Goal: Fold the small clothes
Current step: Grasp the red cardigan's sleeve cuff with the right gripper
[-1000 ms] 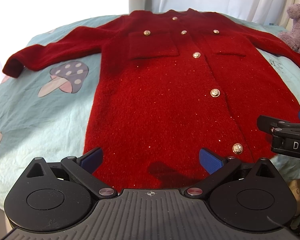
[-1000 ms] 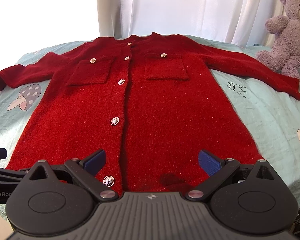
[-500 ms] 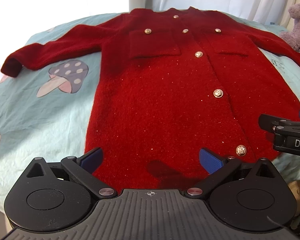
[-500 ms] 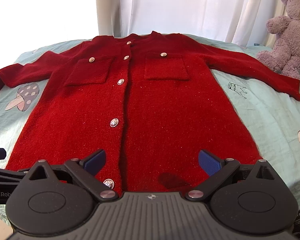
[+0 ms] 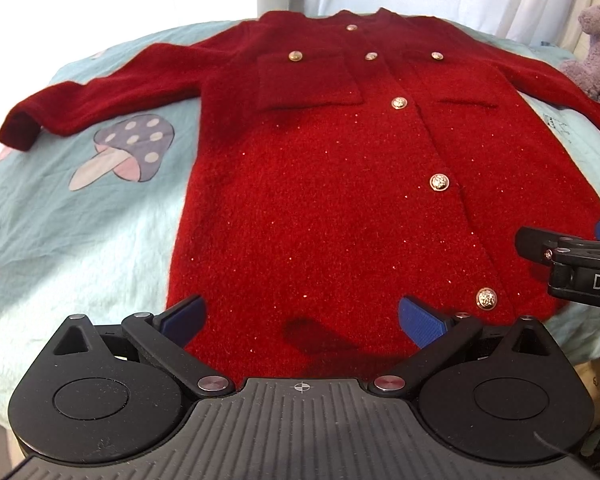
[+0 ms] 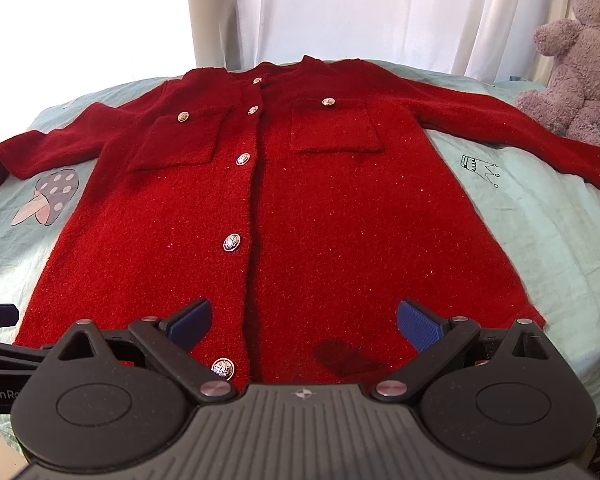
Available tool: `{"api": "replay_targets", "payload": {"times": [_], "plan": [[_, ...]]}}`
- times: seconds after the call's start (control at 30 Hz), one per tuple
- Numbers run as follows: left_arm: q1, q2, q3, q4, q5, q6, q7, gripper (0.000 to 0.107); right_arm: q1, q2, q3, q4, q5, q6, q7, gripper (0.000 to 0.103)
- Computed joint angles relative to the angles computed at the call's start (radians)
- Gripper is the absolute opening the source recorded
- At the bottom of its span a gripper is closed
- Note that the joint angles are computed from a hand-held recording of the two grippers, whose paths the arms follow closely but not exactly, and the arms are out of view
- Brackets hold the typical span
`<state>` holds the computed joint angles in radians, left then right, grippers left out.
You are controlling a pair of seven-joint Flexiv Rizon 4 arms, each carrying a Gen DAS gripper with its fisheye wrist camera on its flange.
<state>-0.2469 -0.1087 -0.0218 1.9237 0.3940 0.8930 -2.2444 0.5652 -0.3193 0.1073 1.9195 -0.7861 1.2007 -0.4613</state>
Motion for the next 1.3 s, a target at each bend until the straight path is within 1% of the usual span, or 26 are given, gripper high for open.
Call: {"api": "replay_targets", "payload": {"times": [0.07,0.13,0.2,0.23,0.27,0.33,0.37,0.4,0.47,0.5,0.57,0.6,0.67,0.73,0.77,0.83,0.87,0.93,0.97,1.0,1.07,1.1,1.13,1.2,1.23,1.3], "plan": [[0.0,-0.001,0.001,-0.005,0.006,-0.004,-0.003,0.103,-0.01,-0.004,0.009,-0.001,0.03,0.019,-0.007,0.099],[0.001,-0.004,0.001,-0.006,0.008,0.003,-0.001,0.103,-0.011,-0.005,0.002,0.006,0.04,0.056,0.016,0.099],[0.003,-0.011,0.002,-0.003,0.006,0.023,0.0,0.103,-0.011,-0.01,-0.022,0.02,0.022,0.122,0.051,0.099],[0.004,-0.02,0.003,-0.006,0.005,0.029,-0.002,0.103,-0.023,-0.018,-0.014,0.022,0.043,0.154,0.035,0.099],[0.003,-0.031,0.004,-0.013,0.005,0.026,-0.013,0.103,-0.046,-0.03,0.02,0.014,0.103,0.165,-0.014,0.099],[0.004,-0.053,0.006,-0.031,-0.016,0.017,-0.016,0.103,-0.099,-0.059,0.106,-0.021,0.254,0.148,-0.141,0.099],[0.005,-0.062,0.007,-0.037,-0.029,0.023,-0.011,0.103,-0.12,-0.072,0.132,-0.037,0.312,0.157,-0.193,0.099],[0.003,-0.071,0.01,-0.048,-0.027,0.028,-0.011,0.103,-0.124,-0.082,0.126,-0.041,0.336,0.196,-0.205,0.099],[-0.011,-0.096,0.022,-0.102,0.018,0.002,-0.031,0.103,-0.107,-0.102,0.068,-0.051,0.356,0.284,-0.198,0.099],[-0.017,-0.112,0.028,-0.135,0.034,-0.017,-0.044,0.103,-0.101,-0.114,0.039,-0.068,0.371,0.309,-0.191,0.099],[-0.011,-0.148,0.033,-0.19,0.016,-0.025,-0.041,0.103,-0.104,-0.153,-0.019,-0.115,0.411,0.378,-0.173,0.099],[-0.005,-0.17,0.035,-0.219,-0.001,-0.028,-0.033,0.103,-0.092,-0.174,-0.072,-0.14,0.426,0.407,-0.153,0.099],[-0.009,-0.218,0.046,-0.291,-0.014,-0.051,-0.036,0.103,-0.06,-0.219,-0.2,-0.197,0.455,0.428,-0.096,0.099],[-0.017,-0.273,0.06,-0.369,-0.021,-0.079,-0.042,0.103,-0.071,-0.28,-0.274,-0.261,0.509,0.456,-0.039,0.099],[-0.022,-0.299,0.067,-0.407,-0.027,-0.097,-0.046,0.103,-0.089,-0.316,-0.302,-0.307,0.543,0.439,0.0,0.099],[-0.03,-0.347,0.077,-0.472,-0.04,-0.123,-0.045,0.103,-0.139,-0.375,-0.313,-0.386,0.587,0.391,0.065,0.099],[-0.036,-0.366,0.083,-0.498,-0.044,-0.133,-0.047,0.103,-0.16,-0.408,-0.325,-0.418,0.615,0.396,0.109,0.099],[-0.044,-0.401,0.092,-0.542,-0.054,-0.151,-0.044,0.103,-0.214,-0.458,-0.311,-0.463,0.665,0.414,0.176,0.097],[-0.045,-0.415,0.094,-0.559,-0.063,-0.159,-0.038,0.103,-0.214,-0.479,-0.338,-0.476,0.689,0.417,0.221,0.092],[-0.045,-0.429,0.095,-0.575,-0.074,-0.17,-0.03,0.103,-0.214,-0.494,-0.359,-0.485,0.699,0.419,0.251,0.085],[-0.047,-0.458,0.096,-0.609,-0.094,-0.202,-0.015,0.103,-0.219,-0.525,-0.388,-0.503,0.706,0.443,0.284,0.076],[-0.048,-0.469,0.098,-0.621,-0.102,-0.212,-0.01,0.103,-0.24,-0.537,-0.374,-0.522,0.702,0.428,0.29,0.067],[-0.05,-0.481,0.099,-0.635,-0.109,-0.222,-0.005,0.103,-0.261,-0.548,-0.354,-0.537,0.699,0.425,0.292,0.061],[-0.051,-0.496,0.1,-0.652,-0.122,-0.231,0.006,0.103,-0.28,-0.569,-0.337,-0.557,0.712,0.431,0.319,0.032],[-0.05,-0.503,0.101,-0.66,-0.128,-0.231,0.012,0.103,-0.284,-0.586,-0.337,-0.575,0.724,0.436,0.342,0.027],[-0.051,-0.518,0.105,-0.681,-0.133,-0.234,0.022,0.103,-0.281,-0.613,-0.35,-0.597,0.743,0.47,0.376,0.01]]}}
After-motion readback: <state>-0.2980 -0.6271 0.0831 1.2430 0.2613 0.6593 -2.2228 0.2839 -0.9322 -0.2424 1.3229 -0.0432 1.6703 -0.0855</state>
